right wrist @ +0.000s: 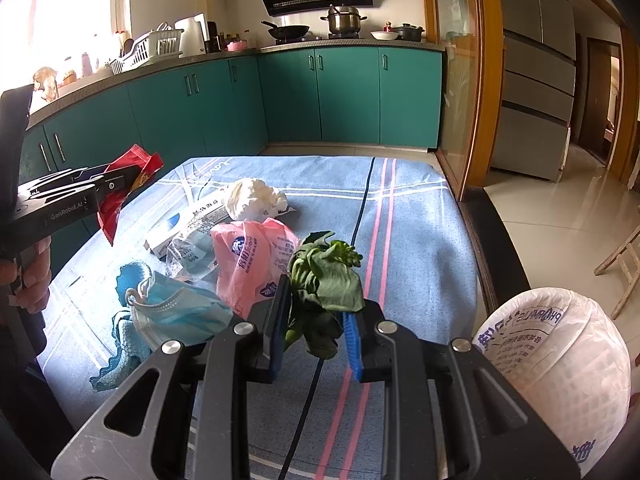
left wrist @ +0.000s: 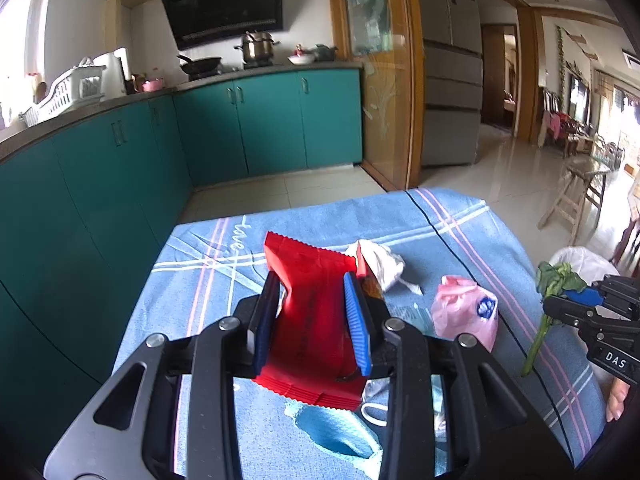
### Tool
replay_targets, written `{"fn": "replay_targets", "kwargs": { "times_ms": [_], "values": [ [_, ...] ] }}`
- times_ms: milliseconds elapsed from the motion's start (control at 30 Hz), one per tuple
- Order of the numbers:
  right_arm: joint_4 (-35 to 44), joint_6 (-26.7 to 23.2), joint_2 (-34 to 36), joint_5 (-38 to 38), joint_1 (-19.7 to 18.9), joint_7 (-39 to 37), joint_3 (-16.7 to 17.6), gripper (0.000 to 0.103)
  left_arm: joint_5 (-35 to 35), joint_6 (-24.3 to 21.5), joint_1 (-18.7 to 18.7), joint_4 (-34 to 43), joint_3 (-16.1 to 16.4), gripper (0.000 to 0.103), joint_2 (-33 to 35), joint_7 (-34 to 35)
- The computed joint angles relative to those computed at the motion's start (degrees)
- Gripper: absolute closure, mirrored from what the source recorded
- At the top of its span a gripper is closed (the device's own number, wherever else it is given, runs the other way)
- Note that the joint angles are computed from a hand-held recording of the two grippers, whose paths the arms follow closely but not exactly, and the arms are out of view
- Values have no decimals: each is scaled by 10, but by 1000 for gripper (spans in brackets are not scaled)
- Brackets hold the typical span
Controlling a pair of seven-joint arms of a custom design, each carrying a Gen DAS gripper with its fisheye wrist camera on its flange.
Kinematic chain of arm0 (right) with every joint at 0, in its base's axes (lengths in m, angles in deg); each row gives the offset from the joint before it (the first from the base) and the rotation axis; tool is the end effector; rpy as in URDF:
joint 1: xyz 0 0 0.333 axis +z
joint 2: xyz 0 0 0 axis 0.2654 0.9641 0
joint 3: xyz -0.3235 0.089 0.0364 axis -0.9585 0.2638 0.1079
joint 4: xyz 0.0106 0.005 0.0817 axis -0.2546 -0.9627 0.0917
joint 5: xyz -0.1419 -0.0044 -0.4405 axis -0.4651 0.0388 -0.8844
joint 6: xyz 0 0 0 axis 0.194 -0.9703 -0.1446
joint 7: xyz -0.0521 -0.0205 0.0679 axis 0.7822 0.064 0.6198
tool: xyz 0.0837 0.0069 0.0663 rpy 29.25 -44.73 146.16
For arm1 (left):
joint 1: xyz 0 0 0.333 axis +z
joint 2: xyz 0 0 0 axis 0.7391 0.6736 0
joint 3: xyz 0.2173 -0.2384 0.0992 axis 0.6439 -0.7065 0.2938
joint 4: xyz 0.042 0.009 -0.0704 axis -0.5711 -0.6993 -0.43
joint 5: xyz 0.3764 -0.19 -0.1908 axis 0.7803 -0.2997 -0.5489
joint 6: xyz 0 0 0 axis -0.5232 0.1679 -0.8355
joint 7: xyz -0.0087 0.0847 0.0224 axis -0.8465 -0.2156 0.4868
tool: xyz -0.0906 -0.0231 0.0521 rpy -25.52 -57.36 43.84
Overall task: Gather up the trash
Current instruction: 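Lift the green leaves with the right tool while the left tool holds the red packet, then carry both items over the wastebasket and open both tools to drop them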
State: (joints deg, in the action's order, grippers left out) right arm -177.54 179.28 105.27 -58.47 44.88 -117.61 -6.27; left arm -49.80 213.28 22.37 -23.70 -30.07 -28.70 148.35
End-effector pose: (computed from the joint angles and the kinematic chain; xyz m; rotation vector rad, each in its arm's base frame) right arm 0.6031 0.3668 0.3005 -1.4891 1.7998 -0.8108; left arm 0.7507 -0.4067 0.3485 -1.0909 2.0863 -1.1114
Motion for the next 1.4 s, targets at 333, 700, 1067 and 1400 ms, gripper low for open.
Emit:
{"fn": "replay_targets", "kwargs": {
  "times_ms": [333,700,1067,1400],
  "values": [
    [-118,-79,-113,-89,-34,160,21,77,35,70,127,-60,-188,69,-21,35],
    [-245,-171,-206,6,-86,195,57,77,84,-55,252,-54,-451,69,64,175],
    [-282,-197,-220,127,-107,182,63,77,53,-195,111,44,-425,68,135,289],
    [-286,-200,-223,139,-112,211,65,60,-4,-147,51,48,-327,32,94,272]
  ]
}}
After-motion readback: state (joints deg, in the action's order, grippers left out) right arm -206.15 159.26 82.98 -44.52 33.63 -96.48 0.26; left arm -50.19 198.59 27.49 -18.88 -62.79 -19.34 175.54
